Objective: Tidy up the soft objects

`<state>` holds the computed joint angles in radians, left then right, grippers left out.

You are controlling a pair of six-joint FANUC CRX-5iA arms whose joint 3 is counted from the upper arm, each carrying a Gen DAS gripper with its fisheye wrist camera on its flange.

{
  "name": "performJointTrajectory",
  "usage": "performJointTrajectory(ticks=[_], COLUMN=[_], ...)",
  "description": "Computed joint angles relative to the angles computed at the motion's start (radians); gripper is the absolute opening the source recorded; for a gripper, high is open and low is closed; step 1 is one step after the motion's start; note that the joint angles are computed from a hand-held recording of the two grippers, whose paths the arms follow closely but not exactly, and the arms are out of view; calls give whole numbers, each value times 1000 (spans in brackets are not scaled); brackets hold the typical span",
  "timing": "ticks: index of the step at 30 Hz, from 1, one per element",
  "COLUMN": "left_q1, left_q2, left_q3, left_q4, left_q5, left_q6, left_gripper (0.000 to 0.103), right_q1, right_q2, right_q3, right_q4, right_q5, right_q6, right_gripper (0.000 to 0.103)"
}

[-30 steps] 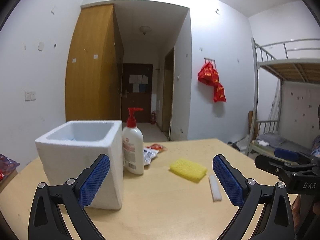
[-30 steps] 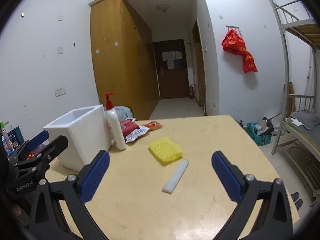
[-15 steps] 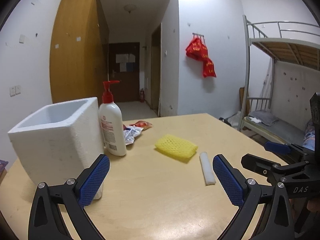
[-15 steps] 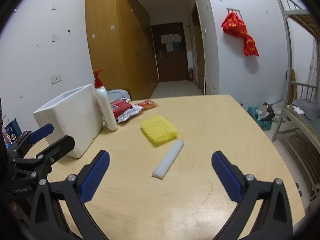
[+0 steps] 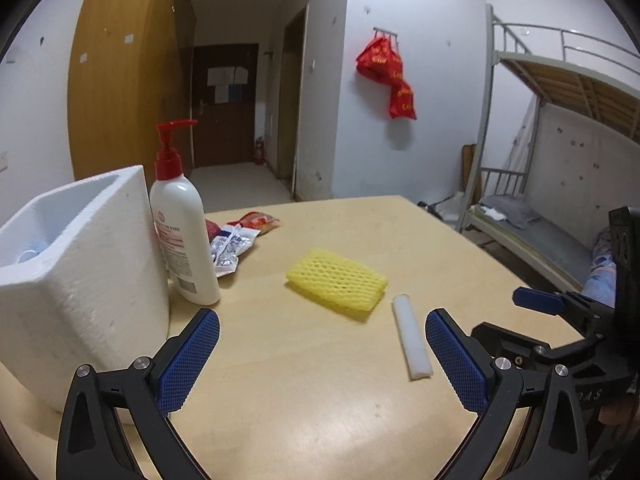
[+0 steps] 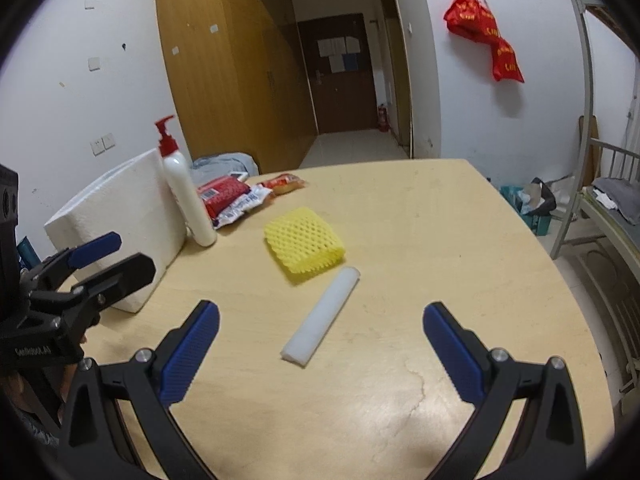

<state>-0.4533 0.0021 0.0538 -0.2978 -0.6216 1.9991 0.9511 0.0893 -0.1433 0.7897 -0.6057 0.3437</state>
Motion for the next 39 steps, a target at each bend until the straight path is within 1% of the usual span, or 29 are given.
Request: performJointTrajectory(ticks=[3,4,6,8,9,13,17,20,24,25,26,28,30,31,32,34,36,37,39], left_q1=[32,38,32,19,21,43,78,83,90,95,104,107,112,111,109,113,118,118,122], left_q2=[32,44,63,92,102,138,162,182,209,214,221,237,253,263,274,299,314,322,336], left_q3=[16,30,60,105,112,123,120,139,154,150,139,143,142,152,166,186,190,200,212], left_q4=[103,116,85,40,45,109,213,220,240,263,310,332,363,352,341,362,398,397,418], left_q5=[-7,-19,-33,-72,-74,-66,-60,-65,-54,-43,-24,-12,4,3,-5,-17,-20,-25,-31], left_q6=[-87,-93,-74,-58,-64,-125,-195,-206,-235,-256,-298,-321,-354,-350,-344,-363,-400,-401,-409], left_gripper=[103,103,103,103,103,103,103,103,102,102,102,102,101,101,98,96,89,87,87], right_q1=[-6,-8,-13,-18,-19,-27,-32,-32,-37,-39,-42,-47,-48,-48,-48,-46,-46,-47,-48], right_q2=[19,23,30,42,49,64,84,106,120,123,127,130,133,134,139,149,160,166,182], right_q3=[35,44,63,85,98,132,165,202,229,234,241,249,255,256,265,280,296,307,331], right_q4=[-60,-79,-116,-151,-173,-240,-277,-314,-343,-354,-364,-385,-401,-406,-412,-418,-426,-436,-449], right_q5=[-13,-13,-15,-24,-28,-39,-61,-89,-101,-103,-106,-109,-111,-113,-121,-142,-163,-174,-200], right_q6=[59,79,118,154,173,241,287,334,370,379,386,396,409,414,419,429,442,453,472], right_gripper=[103,103,103,103,103,103,103,103,103,103,103,102,100,99,97,88,86,85,84])
